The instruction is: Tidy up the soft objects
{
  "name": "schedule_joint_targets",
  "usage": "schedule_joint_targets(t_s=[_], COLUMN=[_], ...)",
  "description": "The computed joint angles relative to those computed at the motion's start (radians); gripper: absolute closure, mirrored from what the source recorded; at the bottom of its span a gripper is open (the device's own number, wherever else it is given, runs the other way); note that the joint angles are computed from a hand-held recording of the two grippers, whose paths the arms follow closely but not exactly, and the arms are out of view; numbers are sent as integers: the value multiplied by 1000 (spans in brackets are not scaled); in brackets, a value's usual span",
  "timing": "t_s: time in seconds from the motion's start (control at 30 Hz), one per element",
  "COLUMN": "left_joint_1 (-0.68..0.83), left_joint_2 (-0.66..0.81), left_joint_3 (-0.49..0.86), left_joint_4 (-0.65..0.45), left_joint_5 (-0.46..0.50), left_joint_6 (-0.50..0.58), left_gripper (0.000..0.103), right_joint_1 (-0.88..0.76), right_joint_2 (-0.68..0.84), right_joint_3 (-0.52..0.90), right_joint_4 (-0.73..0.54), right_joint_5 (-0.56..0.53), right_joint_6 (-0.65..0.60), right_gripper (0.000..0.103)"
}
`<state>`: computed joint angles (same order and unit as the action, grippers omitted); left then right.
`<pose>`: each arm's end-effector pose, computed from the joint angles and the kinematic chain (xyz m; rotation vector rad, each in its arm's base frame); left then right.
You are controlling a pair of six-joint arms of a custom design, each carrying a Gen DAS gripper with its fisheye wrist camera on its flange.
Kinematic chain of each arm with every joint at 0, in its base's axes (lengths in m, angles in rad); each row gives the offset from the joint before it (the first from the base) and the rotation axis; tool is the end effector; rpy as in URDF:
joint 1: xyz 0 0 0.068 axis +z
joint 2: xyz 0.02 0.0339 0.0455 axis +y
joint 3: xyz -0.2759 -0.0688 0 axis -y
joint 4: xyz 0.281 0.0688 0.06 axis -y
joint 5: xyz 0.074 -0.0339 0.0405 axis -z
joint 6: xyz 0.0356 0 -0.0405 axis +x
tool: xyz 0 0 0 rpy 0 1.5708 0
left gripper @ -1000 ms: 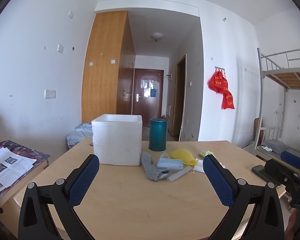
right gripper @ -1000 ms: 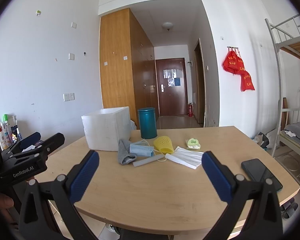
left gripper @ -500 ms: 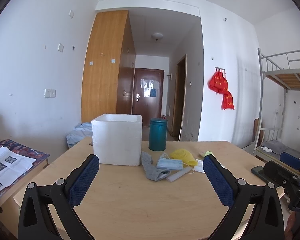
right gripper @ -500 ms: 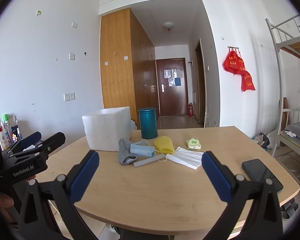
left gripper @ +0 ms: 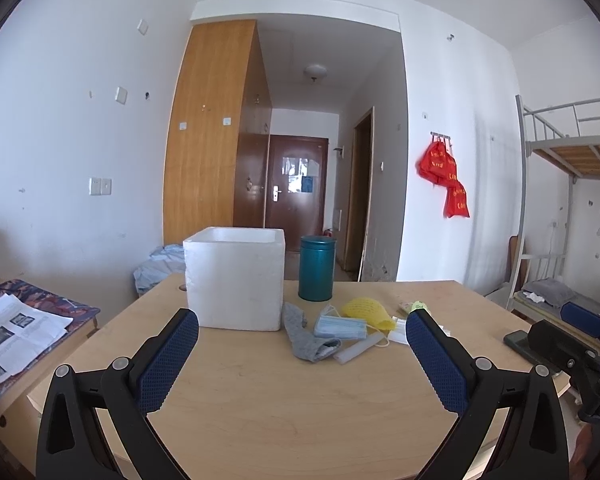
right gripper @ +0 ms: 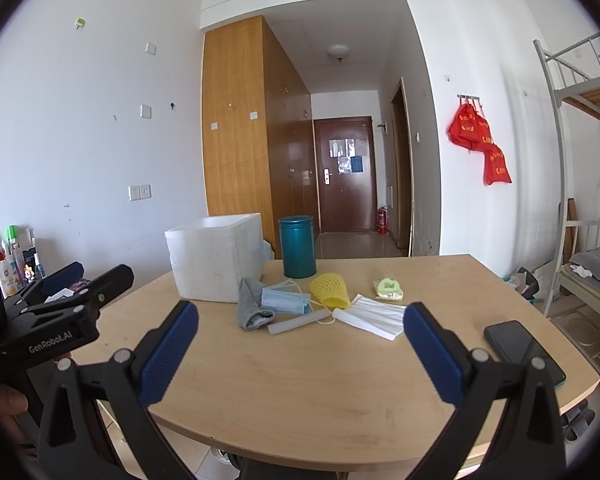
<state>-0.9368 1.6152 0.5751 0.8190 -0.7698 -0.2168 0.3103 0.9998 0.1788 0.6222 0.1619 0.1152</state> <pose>0.2115 -0.2458 0.1553 0.0805 1.7297 -0.1595 0.2048 0.0597 0.1593 -0.0553 1.7690 0.1652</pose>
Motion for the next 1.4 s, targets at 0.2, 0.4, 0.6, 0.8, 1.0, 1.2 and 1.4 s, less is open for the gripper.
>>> schedule_joint_targets(t_s=[0.2, 0.4, 0.6, 0.8, 1.0, 1.2, 1.4], left_joint_1=[2, 6, 18, 40, 74, 117, 165], left_joint_2=[3, 4, 18, 39, 67, 113, 162], left_joint_3=[13, 20, 37, 66, 106, 174, 257], left_joint_4=[-23, -26, -30, -56, -81, -138, -209], left_joint_5=[-3, -2, 8, 30, 65, 122, 179], left_joint_6=[-17, -19, -20, -26, -28, -37, -41], left_gripper=[0, 0, 0, 0, 0, 0, 0], right_joint_1=[1, -8, -20, -61, -99, -140, -178], right_joint_2=[4, 20, 63, 109, 183, 291, 401], right_joint_3=[3, 16, 31, 68, 122, 204, 313], right_joint_4=[-3, -1, 20, 13, 3, -13, -70], right_joint_5=[2, -10, -23, -81, -108, -147, -195], right_joint_6=[2, -3, -8, 0, 1, -12, -11], right_gripper=[0, 0, 0, 0, 0, 0, 0])
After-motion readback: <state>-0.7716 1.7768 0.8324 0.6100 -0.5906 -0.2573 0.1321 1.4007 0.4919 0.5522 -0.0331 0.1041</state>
